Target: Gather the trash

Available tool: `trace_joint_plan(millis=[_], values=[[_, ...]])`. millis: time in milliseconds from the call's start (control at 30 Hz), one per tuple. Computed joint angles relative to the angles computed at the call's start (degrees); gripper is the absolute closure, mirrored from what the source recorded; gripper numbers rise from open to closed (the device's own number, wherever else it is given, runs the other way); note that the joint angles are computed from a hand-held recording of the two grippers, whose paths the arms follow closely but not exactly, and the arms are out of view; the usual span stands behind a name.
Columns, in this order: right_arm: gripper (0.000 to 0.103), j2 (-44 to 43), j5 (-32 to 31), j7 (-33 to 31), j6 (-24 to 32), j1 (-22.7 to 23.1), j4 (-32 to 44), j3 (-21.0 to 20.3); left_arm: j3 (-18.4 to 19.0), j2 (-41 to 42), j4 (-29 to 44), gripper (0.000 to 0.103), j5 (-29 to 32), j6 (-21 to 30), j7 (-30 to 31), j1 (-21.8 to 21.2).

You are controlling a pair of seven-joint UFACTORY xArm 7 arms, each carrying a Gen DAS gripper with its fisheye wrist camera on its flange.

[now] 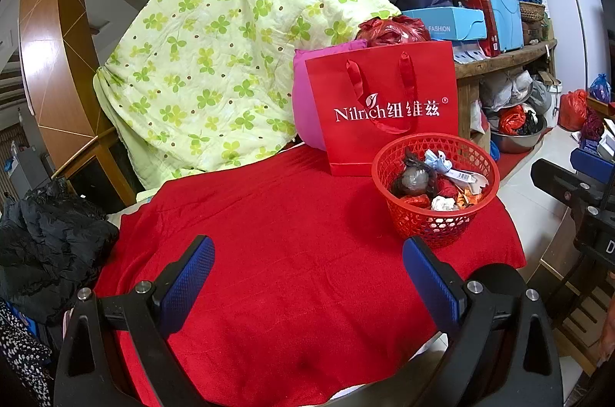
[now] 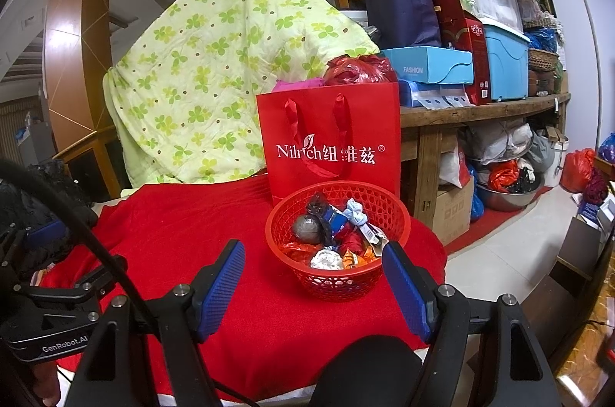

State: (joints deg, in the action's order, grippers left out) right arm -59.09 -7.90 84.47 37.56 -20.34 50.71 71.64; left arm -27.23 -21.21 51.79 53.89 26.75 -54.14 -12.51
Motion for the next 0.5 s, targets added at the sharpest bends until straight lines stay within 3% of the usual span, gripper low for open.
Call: trace_joint_plan(millis=[500], values=[[0.026,-0.4,0.8,-0.2,0.3,-1.0,0.7,0.5,0.2,0.6,-0.1,0.005,0.1,0.0,0.2,-0.5]])
